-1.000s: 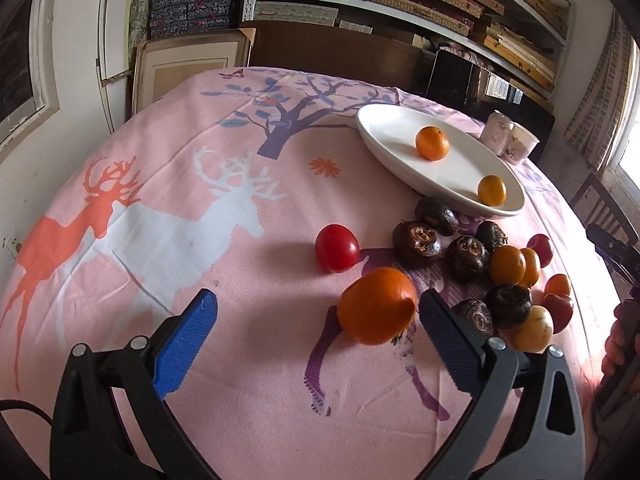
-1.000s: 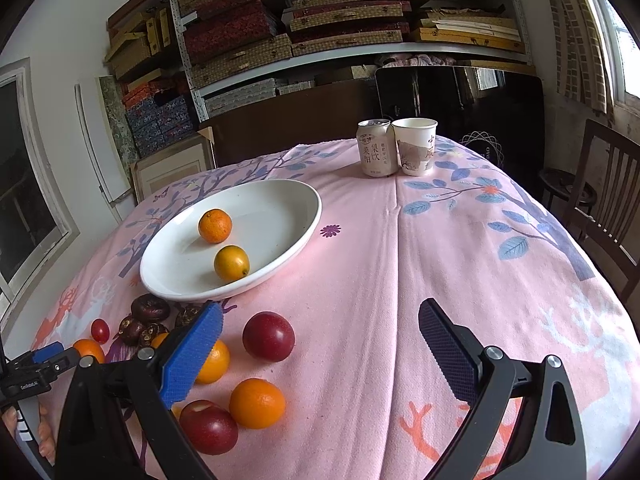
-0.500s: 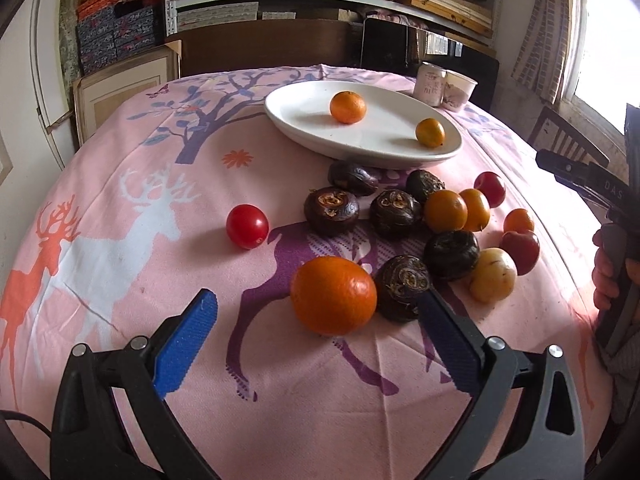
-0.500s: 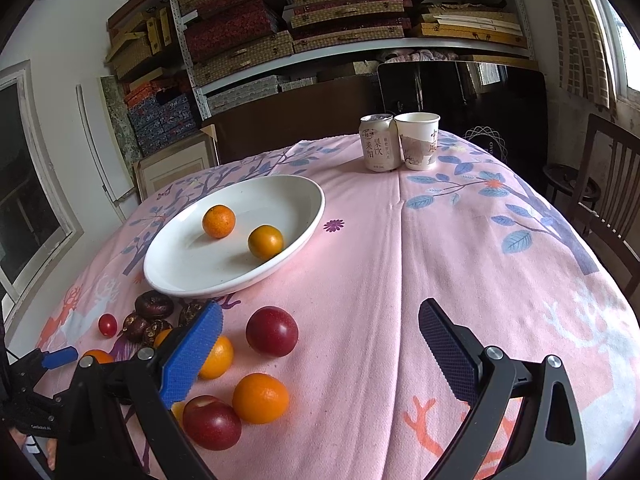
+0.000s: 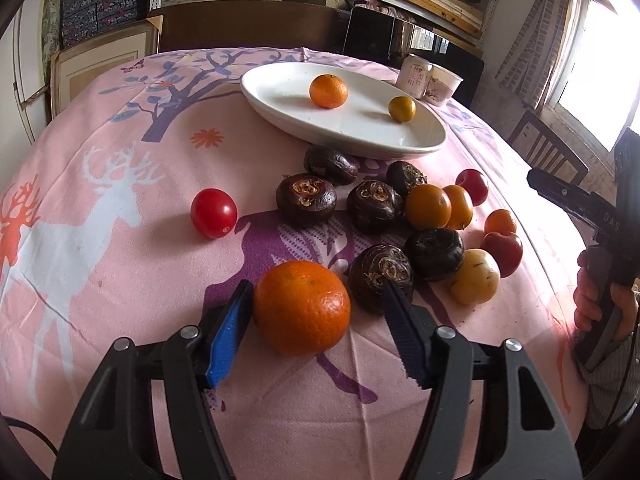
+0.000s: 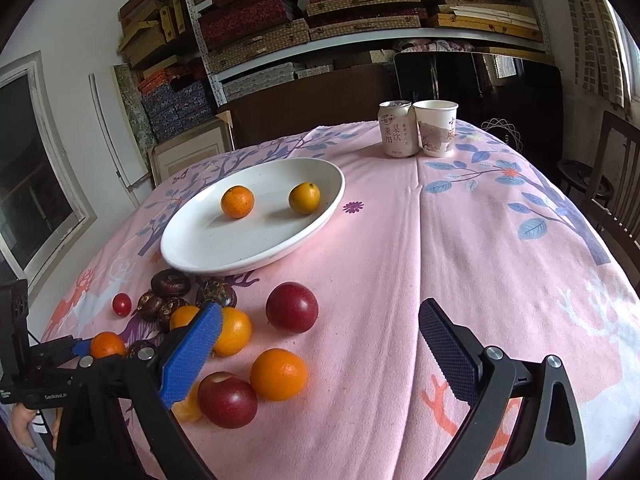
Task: Organize fruits
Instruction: 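Grasp a tangerine with the left gripper while the right gripper grasps a red plum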
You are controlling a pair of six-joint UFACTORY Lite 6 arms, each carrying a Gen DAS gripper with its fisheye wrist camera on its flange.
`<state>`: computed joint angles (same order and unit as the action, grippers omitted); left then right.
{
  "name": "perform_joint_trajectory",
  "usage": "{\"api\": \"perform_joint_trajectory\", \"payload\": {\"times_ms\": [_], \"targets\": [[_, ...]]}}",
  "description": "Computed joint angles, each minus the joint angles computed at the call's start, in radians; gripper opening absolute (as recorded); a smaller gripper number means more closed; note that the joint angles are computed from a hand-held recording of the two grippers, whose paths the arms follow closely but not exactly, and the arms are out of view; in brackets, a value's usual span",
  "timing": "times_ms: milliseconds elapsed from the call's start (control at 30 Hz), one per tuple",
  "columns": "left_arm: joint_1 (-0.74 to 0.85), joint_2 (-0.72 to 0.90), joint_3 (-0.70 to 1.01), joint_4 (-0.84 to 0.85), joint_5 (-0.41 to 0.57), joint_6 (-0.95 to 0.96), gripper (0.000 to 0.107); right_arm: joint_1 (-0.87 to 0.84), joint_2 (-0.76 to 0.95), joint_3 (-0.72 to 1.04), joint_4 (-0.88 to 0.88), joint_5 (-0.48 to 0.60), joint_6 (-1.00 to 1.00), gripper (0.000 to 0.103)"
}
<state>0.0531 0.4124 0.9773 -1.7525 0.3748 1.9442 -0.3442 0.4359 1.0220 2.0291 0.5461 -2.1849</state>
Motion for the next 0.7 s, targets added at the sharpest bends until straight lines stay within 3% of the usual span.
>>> {"api": "perform_joint_trajectory", "payload": {"times_ms": [100, 167, 233, 467, 600, 700], "targets": [[0.020, -0.002, -0.003, -0.011, 0.016, -0.004, 0.048, -0.002, -0.024, -0.043, -0.078, 0.005, 0.019, 0.083], [0.051, 0.003, 0.001, 0.004, 0.051, -0.034, 0.045, 0.009, -0.031, -0.065, -0.129, -0.021, 0.031, 0.054], [0.068, -0.005, -0.008, -0.012, 0.068, -0.024, 0.045, 0.007, -0.025, -0.058, -0.223, -0.014, 0.104, 0.037], [0.049, -0.015, -0.017, -0.035, 0.041, 0.008, 0.045, 0.003, -0.066, -0.104, -0.233, 0.011, 0.076, 0.035], [0.026, 0.006, 0.003, 0.007, 0.015, -0.022, 0.048, -0.003, -0.070, -0.112, -0.412, 0.059, 0.189, 0.035], [0.023, 0.009, 0.006, 0.011, 0.009, -0.025, 0.049, 0.013, -0.056, -0.098, -0.453, 0.049, 0.233, 0.035]]}}
